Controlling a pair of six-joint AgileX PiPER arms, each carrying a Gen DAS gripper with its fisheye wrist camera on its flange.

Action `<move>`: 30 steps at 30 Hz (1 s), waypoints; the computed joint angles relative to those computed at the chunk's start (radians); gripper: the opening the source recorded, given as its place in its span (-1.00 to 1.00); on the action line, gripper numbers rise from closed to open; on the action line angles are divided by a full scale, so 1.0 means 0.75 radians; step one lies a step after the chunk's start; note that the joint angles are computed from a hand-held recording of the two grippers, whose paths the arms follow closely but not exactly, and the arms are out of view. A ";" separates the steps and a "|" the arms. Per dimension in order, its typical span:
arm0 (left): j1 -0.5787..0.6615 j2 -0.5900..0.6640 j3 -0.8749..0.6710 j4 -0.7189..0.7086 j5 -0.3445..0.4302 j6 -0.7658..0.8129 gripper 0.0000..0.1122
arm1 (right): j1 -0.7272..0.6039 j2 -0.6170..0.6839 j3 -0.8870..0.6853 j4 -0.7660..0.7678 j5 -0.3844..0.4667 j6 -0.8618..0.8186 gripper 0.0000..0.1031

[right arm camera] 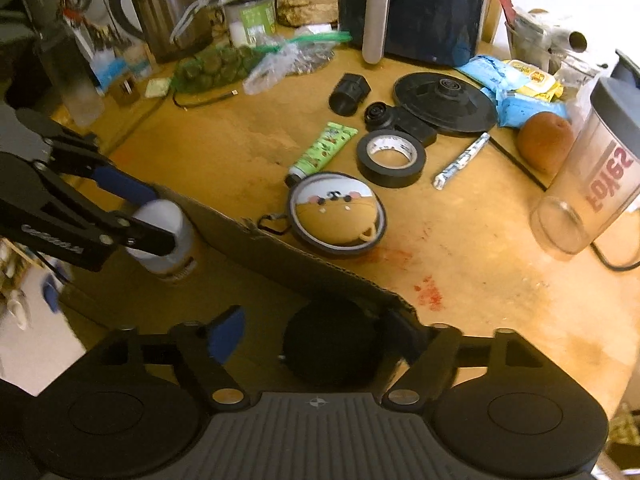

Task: Organize objects
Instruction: 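Lower the white jar into the cardboard box and open the left tool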

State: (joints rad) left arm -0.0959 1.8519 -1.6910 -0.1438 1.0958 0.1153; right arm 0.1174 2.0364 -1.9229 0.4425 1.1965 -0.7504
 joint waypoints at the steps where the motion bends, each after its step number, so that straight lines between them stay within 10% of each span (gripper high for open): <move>1: 0.005 0.001 -0.007 -0.011 0.004 -0.001 -0.05 | -0.005 -0.004 -0.002 0.012 0.007 0.002 0.70; 30: 0.057 0.028 -0.069 -0.139 0.013 -0.012 -0.04 | -0.053 0.013 -0.124 0.079 -0.004 0.124 0.93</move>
State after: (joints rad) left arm -0.0534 1.8729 -1.7431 -0.2480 1.1057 0.1061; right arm 0.0774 2.0461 -2.0157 0.5015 1.1935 -0.6571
